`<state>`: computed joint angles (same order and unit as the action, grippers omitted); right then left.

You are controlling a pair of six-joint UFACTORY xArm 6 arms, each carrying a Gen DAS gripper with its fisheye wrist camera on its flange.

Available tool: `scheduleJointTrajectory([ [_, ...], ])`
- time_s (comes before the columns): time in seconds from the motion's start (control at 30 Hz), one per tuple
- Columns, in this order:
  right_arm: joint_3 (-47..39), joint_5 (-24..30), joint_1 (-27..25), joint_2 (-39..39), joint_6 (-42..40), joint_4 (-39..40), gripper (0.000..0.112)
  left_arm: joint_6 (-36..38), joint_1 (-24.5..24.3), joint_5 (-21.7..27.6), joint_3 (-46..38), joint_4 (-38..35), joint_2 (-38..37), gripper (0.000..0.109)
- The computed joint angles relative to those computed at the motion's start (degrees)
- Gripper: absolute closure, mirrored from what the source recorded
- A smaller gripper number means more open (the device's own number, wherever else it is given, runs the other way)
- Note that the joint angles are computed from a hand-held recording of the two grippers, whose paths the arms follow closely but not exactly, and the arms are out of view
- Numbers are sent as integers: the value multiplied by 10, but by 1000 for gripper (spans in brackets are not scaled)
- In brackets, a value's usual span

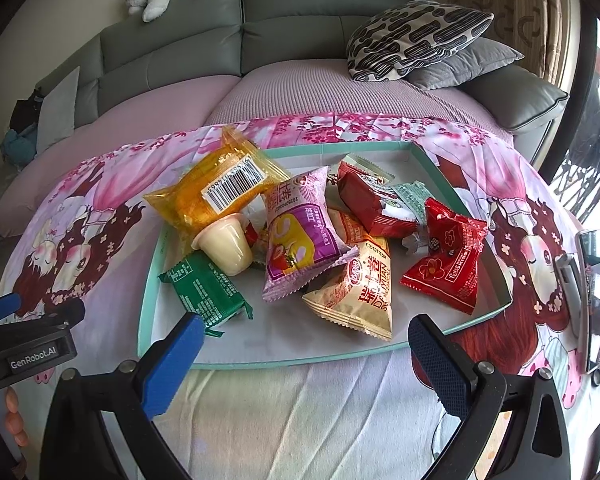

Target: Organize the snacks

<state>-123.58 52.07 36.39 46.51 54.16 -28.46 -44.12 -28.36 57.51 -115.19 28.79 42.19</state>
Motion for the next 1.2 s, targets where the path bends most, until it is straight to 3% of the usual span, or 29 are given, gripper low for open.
scheduleJointTrajectory([
  [1.2,-21,14,1,13,-11,8,9,-3,0,-13,11,10,-6,6],
])
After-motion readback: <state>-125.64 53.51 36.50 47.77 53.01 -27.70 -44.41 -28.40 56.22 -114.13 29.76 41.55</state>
